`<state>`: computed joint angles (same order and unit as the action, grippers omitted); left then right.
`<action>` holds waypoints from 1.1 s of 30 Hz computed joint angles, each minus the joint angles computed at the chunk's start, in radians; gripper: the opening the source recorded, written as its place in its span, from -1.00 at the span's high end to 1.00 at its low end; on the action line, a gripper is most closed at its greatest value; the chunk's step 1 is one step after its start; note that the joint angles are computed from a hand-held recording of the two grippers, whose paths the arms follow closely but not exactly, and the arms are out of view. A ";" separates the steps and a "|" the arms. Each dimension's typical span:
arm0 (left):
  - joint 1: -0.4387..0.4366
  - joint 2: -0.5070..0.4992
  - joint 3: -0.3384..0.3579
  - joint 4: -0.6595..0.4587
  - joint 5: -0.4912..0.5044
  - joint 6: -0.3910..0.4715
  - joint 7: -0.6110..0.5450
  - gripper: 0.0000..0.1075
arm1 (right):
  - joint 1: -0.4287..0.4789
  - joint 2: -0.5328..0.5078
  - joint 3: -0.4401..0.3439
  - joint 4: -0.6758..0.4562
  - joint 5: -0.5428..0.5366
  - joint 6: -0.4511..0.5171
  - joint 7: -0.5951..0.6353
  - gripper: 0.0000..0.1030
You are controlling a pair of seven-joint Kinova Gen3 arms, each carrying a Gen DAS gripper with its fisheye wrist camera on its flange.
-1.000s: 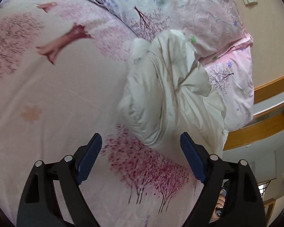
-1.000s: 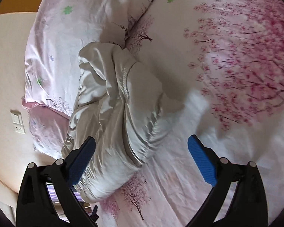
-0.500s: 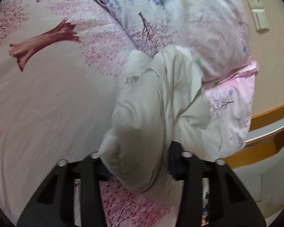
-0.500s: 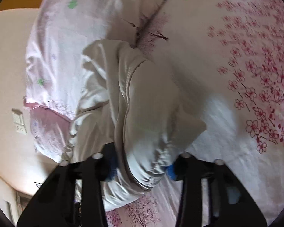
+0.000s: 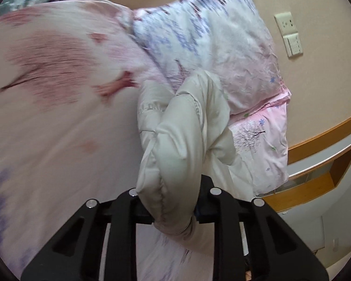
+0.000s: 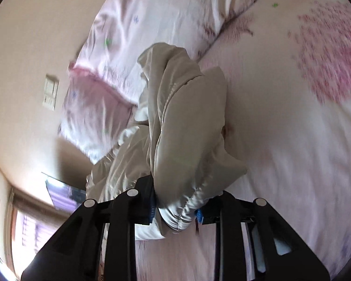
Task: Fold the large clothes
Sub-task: 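Grasp the folded jacket bundle with the left gripper while the right gripper grasps the hem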
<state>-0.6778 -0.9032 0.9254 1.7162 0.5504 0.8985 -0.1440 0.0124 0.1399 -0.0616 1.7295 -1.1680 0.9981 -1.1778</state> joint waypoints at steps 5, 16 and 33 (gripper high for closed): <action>0.069 -0.110 -0.070 0.007 -0.010 0.128 0.091 0.53 | 0.149 -0.079 -0.199 0.039 0.167 -0.001 -0.078 0.41; 0.043 -0.126 -0.066 0.009 0.017 0.172 0.037 -0.03 | 0.099 -0.290 -0.320 -0.005 0.598 -0.286 -0.277 -0.01; -0.026 -0.158 -0.080 -0.009 0.045 0.228 0.019 -0.04 | -0.450 0.208 -0.479 -0.679 1.151 0.128 -0.550 0.60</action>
<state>-0.7038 -1.0614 0.8458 1.7074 0.5958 1.1266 -0.1246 -0.4372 0.3477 -0.5411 1.0502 -0.0171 1.1260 -1.7278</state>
